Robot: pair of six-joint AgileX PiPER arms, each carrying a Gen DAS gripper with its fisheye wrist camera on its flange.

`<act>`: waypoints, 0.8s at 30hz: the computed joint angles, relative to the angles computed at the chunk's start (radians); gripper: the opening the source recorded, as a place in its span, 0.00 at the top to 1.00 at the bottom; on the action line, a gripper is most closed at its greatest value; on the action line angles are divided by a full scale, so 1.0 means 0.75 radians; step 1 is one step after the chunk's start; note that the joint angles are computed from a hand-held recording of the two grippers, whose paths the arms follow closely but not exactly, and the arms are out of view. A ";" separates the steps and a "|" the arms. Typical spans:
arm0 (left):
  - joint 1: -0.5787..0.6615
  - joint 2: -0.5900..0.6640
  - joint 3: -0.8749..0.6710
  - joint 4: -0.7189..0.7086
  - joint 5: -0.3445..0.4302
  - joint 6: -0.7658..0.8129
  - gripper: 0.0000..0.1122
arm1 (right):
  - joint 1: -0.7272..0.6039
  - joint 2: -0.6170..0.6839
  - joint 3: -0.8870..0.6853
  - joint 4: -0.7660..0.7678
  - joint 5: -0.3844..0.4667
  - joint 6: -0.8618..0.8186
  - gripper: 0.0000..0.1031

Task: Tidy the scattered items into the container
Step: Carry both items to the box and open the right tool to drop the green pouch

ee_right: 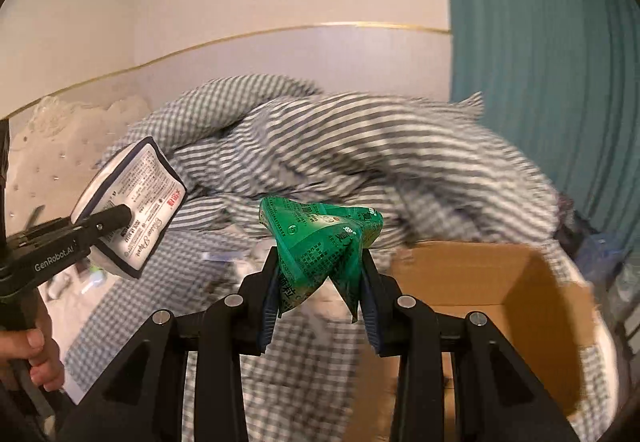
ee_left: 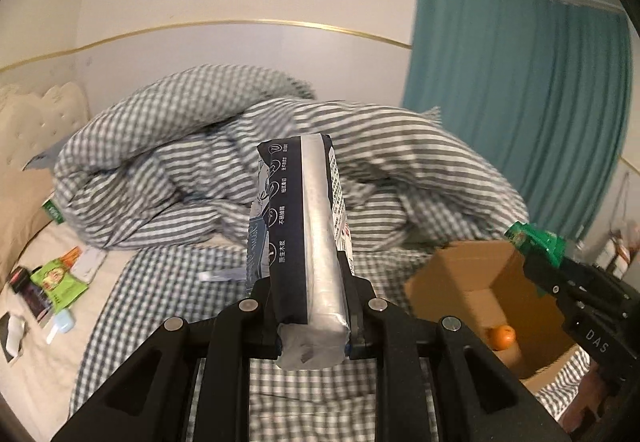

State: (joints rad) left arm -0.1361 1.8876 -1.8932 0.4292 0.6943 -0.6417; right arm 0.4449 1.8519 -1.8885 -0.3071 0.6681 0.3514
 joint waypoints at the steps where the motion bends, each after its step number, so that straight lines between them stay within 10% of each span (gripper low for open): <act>1: -0.026 0.016 -0.033 -0.003 0.012 0.003 0.82 | -0.018 -0.040 0.046 -0.013 -0.008 0.003 0.66; 24: -0.309 0.490 -0.883 -0.088 0.385 0.180 0.82 | -0.450 -0.303 0.454 0.209 -0.062 -0.216 0.64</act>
State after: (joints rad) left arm -0.3682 2.2551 -2.5552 0.3629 0.9834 -0.5067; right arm 0.1073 1.6243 -1.5478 -0.1501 0.6217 0.1895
